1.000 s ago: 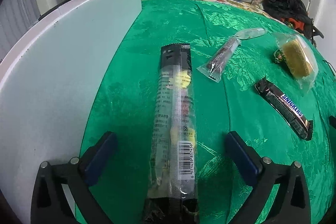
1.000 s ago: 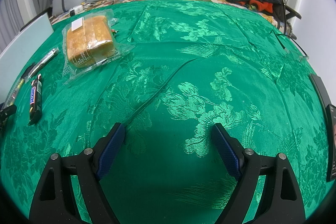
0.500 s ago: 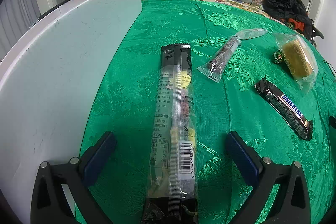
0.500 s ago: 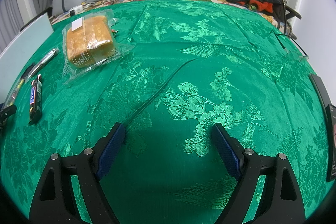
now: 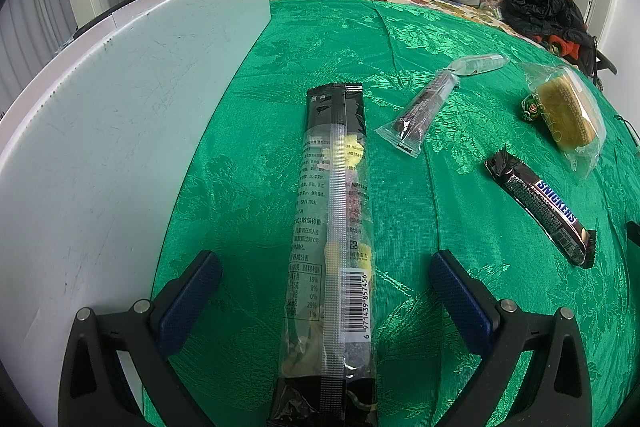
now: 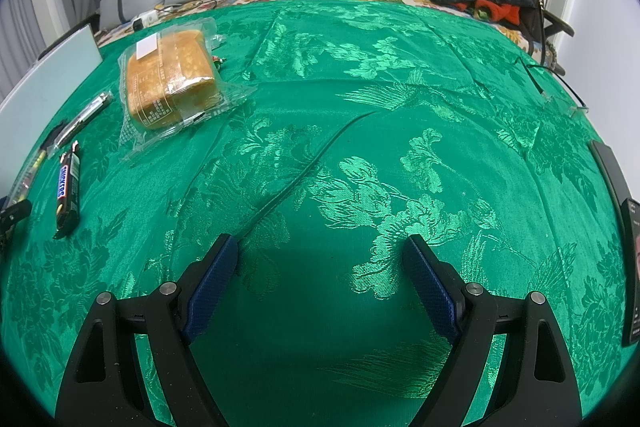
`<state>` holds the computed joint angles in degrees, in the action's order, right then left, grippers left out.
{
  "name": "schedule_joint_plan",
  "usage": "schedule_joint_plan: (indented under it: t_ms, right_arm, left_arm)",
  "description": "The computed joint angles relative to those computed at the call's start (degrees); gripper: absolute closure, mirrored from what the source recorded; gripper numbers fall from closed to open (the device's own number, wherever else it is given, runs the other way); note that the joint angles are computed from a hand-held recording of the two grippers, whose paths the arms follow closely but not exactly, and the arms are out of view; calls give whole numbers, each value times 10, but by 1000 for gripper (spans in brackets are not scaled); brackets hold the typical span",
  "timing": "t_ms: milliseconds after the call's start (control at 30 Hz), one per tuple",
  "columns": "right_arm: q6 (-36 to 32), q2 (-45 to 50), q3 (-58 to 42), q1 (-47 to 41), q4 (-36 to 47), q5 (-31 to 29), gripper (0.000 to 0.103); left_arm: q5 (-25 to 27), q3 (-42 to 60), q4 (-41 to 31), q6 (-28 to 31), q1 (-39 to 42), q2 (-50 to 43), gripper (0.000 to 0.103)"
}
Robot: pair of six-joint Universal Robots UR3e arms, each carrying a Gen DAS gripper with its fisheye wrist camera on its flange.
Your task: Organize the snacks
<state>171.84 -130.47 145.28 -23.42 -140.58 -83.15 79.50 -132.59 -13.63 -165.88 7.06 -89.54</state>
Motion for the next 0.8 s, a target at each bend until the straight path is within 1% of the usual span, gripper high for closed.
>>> schedule_joint_plan:
  t_ms: [800]
  right_arm:
    - [2,3,0,2,-4,-1,15]
  left_arm:
    - [-2,-6,-1,1,1,6,0]
